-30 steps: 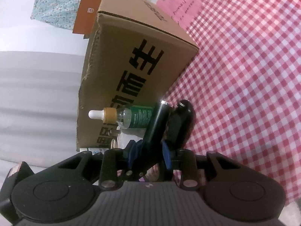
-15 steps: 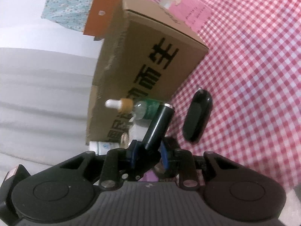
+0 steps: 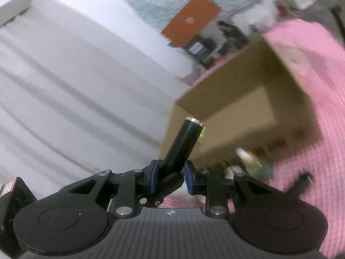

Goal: Organize rigid objects
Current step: 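Carry the battery into the box and open the right gripper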

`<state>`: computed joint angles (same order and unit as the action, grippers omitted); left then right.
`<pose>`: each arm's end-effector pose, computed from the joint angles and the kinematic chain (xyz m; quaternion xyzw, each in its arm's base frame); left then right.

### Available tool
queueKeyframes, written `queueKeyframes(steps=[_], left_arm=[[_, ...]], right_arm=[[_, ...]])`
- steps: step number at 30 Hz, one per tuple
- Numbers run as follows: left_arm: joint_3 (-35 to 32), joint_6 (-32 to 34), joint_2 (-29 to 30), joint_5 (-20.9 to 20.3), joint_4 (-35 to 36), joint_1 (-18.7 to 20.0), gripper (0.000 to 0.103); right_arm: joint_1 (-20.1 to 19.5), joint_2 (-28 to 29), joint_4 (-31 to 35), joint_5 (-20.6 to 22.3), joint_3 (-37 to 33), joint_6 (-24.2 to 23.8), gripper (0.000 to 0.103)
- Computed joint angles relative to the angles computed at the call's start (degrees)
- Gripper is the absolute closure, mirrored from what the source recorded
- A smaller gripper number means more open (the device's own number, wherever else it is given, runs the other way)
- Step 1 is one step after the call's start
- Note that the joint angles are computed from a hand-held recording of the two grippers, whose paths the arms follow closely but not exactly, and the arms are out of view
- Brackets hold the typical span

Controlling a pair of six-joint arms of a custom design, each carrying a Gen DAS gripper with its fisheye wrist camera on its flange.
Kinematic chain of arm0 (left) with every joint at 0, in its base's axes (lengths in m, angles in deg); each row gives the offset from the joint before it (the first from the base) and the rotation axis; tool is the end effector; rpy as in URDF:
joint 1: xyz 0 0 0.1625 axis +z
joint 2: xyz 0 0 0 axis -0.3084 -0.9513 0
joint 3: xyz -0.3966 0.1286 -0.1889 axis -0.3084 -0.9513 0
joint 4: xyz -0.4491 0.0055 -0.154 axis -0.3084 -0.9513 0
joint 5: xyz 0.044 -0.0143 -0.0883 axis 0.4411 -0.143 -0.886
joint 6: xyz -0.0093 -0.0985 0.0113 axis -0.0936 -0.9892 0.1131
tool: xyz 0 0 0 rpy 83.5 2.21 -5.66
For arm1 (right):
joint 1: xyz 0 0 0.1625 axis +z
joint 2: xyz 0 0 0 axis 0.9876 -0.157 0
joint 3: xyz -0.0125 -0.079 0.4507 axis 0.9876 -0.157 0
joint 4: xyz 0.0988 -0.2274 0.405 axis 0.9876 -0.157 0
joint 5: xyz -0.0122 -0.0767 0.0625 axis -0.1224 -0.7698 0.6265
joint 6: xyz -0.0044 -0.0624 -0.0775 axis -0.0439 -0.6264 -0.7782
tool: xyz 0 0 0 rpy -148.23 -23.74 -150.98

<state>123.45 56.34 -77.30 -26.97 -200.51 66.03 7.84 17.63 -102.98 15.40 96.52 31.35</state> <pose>-0.2333 -0.5715 0.1188 0.3827 0.7854 -0.3348 0.3530 0.1519 -0.6321 0.1740 -0.1322 0.9500 -0.2525 0.1275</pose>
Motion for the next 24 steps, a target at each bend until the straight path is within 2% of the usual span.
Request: queueKeyframes(steps=[4,8,11,14,16,19,24], left_arm=[[-5.5,-2.6,0.2,0.5,6.8,3.6,0.082],[-12.6,-6.6,2.1,0.8,17.5,8.1,0.082],[-17.2,-9.3,3.7,1.2,25.9,11.5,0.081],[-19.8,-10.9,5.2,5.1,31.0,13.1,0.073],[-19.8,-11.7,4.7,4.7,32.3,13.6,0.073],[-18.3,-11.4,3.2,3.9,30.7,13.5,0.07],[-16.6,-11.4,1.0,2.7,27.5,12.9,0.063]], right_arm=[[3.3,6.0,10.1,-2.9,-10.7,-0.6,0.074],[5.3,14.0,21.5,-8.0,-22.9,0.9,0.075],[6.1,20.6,29.9,-12.2,-32.7,3.6,0.075],[6.2,26.8,39.1,-15.1,-41.9,6.9,0.075],[6.2,29.6,43.6,-16.2,-46.0,8.9,0.074],[6.9,31.5,45.3,-18.4,-48.5,8.5,0.073],[6.4,30.2,43.6,-15.9,-47.0,7.6,0.073]])
